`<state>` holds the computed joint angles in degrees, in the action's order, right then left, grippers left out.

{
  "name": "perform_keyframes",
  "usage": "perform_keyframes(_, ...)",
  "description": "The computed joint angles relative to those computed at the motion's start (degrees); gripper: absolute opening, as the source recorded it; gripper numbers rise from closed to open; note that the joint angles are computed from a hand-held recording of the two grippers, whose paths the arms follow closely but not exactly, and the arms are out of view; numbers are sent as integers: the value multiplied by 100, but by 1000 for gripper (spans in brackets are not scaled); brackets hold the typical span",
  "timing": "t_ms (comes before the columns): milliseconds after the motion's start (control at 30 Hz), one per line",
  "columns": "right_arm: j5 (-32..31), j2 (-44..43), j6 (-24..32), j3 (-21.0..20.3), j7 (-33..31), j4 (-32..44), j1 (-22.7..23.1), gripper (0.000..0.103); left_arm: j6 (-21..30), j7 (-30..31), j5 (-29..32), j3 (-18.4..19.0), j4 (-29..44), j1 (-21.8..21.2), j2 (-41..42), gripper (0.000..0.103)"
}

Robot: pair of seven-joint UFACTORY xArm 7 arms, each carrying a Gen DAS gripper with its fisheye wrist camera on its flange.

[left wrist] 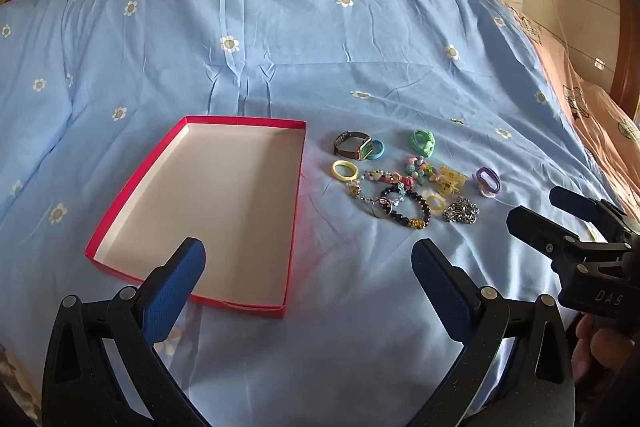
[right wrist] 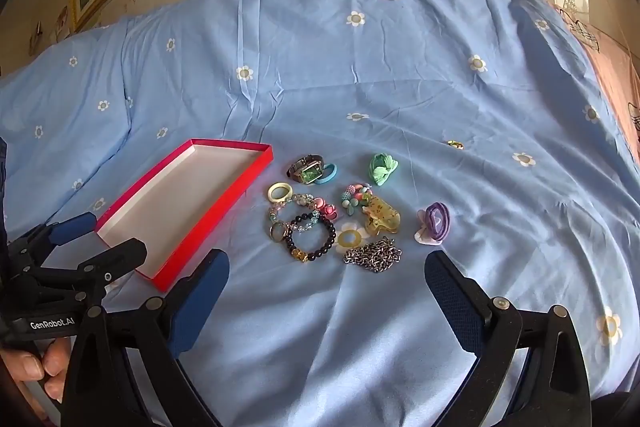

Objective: Organize jewelry

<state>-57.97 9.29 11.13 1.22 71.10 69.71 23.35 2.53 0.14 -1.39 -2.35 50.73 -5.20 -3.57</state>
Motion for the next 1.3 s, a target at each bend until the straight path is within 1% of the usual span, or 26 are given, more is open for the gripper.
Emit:
perform_keyframes(200, -60, -2, -9, -15, 47, 4, 9, 99, -9, -149, 154, -28, -13, 43, -5, 103)
perform_keyframes(333, -141, 19, -1, -21, 131, 28, 22, 99, -6, -131, 136, -17, 2, 25, 9, 103)
perform_keyframes(367, 84, -12, -39, 26, -98, -25, -62, 99, -9, -154, 165, -21, -5, 34, 7, 103)
perform_keyframes(400, 134, -10, -53, 25, -150, -31, -70, 99, -17, -177, 188, -25, -11, 41, 4, 103)
perform_keyframes(467, 163, 3, -61, 8, -176, -27, -55, 99, -23, -162, 165, -18, -15, 30, 5, 103)
perform_keyframes(600, -77, 22, -10, -48, 66, 25, 55, 99, -23, -126, 128, -8, -14, 16, 6, 103)
perform_keyframes(767, -85, 18, -11, -23, 86, 28, 43, 99, -38, -141, 127, -12, -28, 19, 10, 103)
perform_keyframes(1000, -69, 18, -37, -23, 71, 25, 25, 99, -57, 63, -79, 20, -40, -44, 21, 103)
perform_keyframes(1300, -119, 44, -99, -48, 143, 33, 21, 99, -17, 90, -102, 5, -20, -49, 77, 103)
